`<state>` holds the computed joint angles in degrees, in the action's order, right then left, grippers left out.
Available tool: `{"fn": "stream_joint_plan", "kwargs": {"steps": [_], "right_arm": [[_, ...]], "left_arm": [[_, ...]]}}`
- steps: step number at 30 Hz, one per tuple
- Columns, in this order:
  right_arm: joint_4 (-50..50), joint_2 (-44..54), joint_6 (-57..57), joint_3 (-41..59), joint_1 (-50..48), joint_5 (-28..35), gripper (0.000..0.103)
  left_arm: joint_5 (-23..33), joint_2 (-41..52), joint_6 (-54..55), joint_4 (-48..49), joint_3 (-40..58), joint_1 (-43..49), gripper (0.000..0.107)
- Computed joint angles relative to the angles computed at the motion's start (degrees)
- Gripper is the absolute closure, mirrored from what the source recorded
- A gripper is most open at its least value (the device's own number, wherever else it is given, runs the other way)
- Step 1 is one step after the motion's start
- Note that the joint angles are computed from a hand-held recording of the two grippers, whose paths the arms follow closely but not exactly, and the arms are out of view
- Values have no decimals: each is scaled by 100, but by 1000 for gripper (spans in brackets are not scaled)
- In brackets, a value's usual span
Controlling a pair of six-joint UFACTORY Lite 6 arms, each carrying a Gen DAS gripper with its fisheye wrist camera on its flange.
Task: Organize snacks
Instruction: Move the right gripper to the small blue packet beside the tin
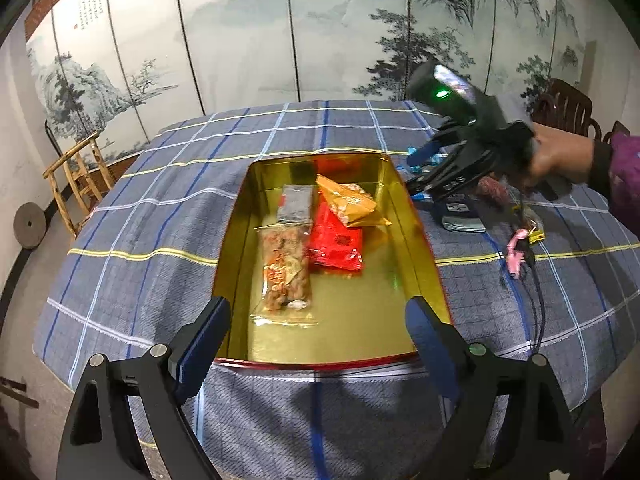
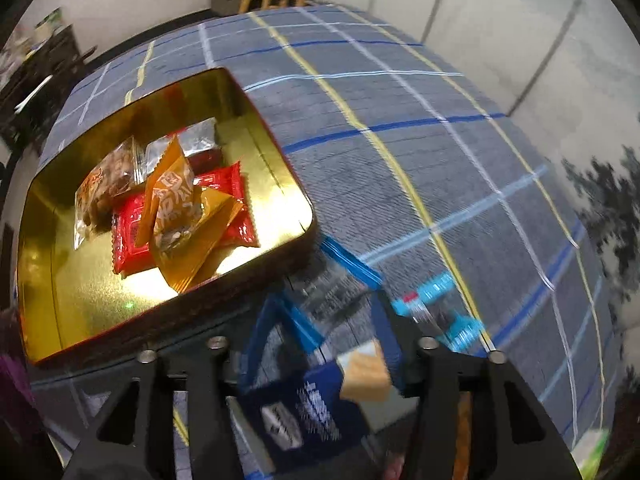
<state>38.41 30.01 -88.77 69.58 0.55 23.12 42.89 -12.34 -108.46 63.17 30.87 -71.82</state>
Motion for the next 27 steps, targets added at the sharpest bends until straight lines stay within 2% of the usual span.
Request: {"fn": "stream_joint_plan", "kwargs": {"steps": [2,4,6,9,10,13,14,15,18,20,22,24,25,27], "right_arm": [[-227,275,200,254,55,1,41],[-257,657,373,766,-65,473,42],[-212,792,392,899,-77,573,44],[292,617,-30,618,-76,326,76],[412,548,-68,535,-74,282,82],[1109,127,-593,41,-160,219,84],[1438,-110,-830,-215,-240,231,86],[1768,-352,-1089,-460,-350,296,93],[2657,-1256,-1901,-1332,-887,739,94],[2796,-1695,-2053,-1748,-1315,1101,94],[2946,-2071,-2273,-2152,-1446,838,93],[2741,-2045,-2091,-2086,-1515,909,91],[2831,-2072,-2189,-2073,-1439,733,91],[2678,-1891,-2129,-1865,-1308,747,85]], "left_arm": [[-2,152,13,32,100,-1,21],[-33,263,36,50,180,21,21],[-64,330,34,52,238,24,21],[-89,432,16,61,317,35,21],[-108,451,55,23,338,52,21],[-91,359,87,-42,310,-3,21],[-37,339,82,-50,313,-47,21],[9,309,67,-41,305,-90,21],[63,325,80,-103,364,-175,21],[35,335,66,-160,397,-229,21],[-10,359,90,-263,457,-288,21],[82,432,74,-331,552,-423,21],[153,441,46,-339,574,-490,21],[276,422,29,-373,595,-598,21]]}}
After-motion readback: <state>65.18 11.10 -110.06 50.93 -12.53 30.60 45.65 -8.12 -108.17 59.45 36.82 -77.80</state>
